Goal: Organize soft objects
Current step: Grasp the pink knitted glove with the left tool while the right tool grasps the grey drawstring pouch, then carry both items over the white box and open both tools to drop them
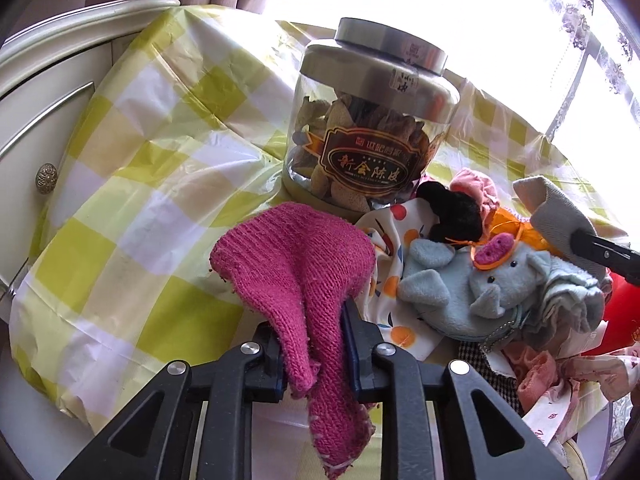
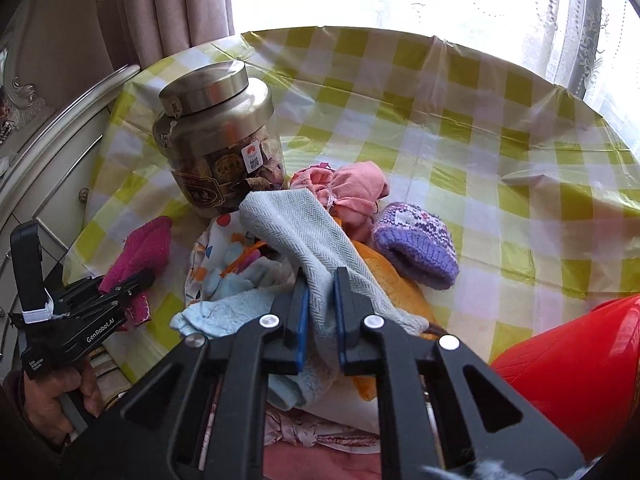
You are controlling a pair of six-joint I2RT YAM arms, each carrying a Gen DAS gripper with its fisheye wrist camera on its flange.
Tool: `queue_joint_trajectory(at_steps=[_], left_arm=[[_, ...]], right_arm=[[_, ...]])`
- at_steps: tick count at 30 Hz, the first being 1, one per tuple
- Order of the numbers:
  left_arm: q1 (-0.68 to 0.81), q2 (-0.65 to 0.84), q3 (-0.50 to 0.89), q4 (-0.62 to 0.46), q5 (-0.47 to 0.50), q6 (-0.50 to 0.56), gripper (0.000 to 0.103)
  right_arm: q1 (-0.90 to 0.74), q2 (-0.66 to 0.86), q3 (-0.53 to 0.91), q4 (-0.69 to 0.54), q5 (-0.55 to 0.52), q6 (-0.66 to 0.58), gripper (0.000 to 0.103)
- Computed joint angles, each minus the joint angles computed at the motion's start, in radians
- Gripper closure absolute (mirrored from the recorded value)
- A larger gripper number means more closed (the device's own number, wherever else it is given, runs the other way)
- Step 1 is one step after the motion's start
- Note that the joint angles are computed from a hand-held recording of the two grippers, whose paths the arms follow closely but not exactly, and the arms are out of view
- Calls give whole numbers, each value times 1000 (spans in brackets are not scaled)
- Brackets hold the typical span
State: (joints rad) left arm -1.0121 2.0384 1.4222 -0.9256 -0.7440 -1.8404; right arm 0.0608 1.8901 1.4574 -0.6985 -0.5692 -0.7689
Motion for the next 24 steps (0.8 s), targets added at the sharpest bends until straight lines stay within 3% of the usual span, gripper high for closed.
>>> queue_joint_trajectory(at_steps=[7, 13, 17, 24], left_arm=[[-44, 8, 43, -105, -99, -93, 81], [-85, 42, 132, -252, -179, -167, 81], [-119, 90, 241, -400, -215, -230, 81], [-179, 227, 538, -633, -267, -232, 81]], right_arm=[[-67, -63, 9, -40, -113, 14, 94], [-164, -144, -8, -127, -210, -57, 94], [-256, -163, 6, -248, -274, -147, 94], [-415, -164, 17, -396, -313, -333, 94]])
